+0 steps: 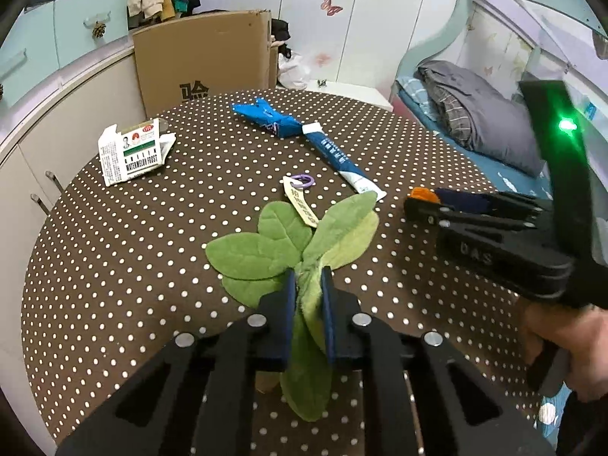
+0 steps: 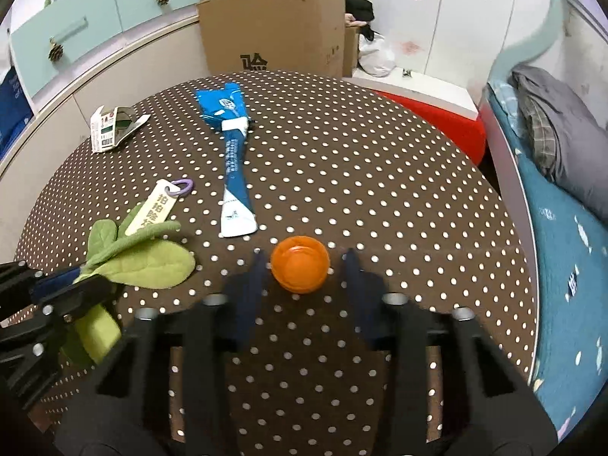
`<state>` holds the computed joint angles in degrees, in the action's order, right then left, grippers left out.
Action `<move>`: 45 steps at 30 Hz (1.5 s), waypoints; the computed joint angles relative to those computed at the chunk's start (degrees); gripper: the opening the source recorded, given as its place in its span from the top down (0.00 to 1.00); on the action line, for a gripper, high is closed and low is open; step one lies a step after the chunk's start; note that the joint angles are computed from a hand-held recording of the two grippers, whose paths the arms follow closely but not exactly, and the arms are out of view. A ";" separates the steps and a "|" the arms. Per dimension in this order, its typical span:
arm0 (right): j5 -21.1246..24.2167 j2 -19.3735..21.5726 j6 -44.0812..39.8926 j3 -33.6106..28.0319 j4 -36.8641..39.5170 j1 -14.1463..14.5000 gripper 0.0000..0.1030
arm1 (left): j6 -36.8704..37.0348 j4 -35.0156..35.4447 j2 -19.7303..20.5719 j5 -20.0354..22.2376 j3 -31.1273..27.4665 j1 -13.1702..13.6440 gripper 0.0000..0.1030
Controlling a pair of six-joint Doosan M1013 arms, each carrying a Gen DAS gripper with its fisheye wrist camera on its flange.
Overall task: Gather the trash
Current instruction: 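Carry the plush toy and orange cap over to the trash bin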
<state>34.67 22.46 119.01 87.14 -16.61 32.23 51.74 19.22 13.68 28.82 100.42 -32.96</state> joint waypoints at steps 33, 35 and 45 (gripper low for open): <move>-12.88 -18.56 26.83 14.46 -21.02 -7.22 0.71 | 28.56 -22.05 1.33 -5.86 -11.39 -4.50 0.89; -12.78 -19.85 30.97 16.01 -23.20 -8.63 0.71 | 30.52 -23.47 2.48 -5.20 -13.20 -5.13 0.89; -10.00 -23.96 40.50 22.24 -24.34 -15.38 0.71 | 40.32 -31.08 9.44 0.70 -22.57 -8.41 0.89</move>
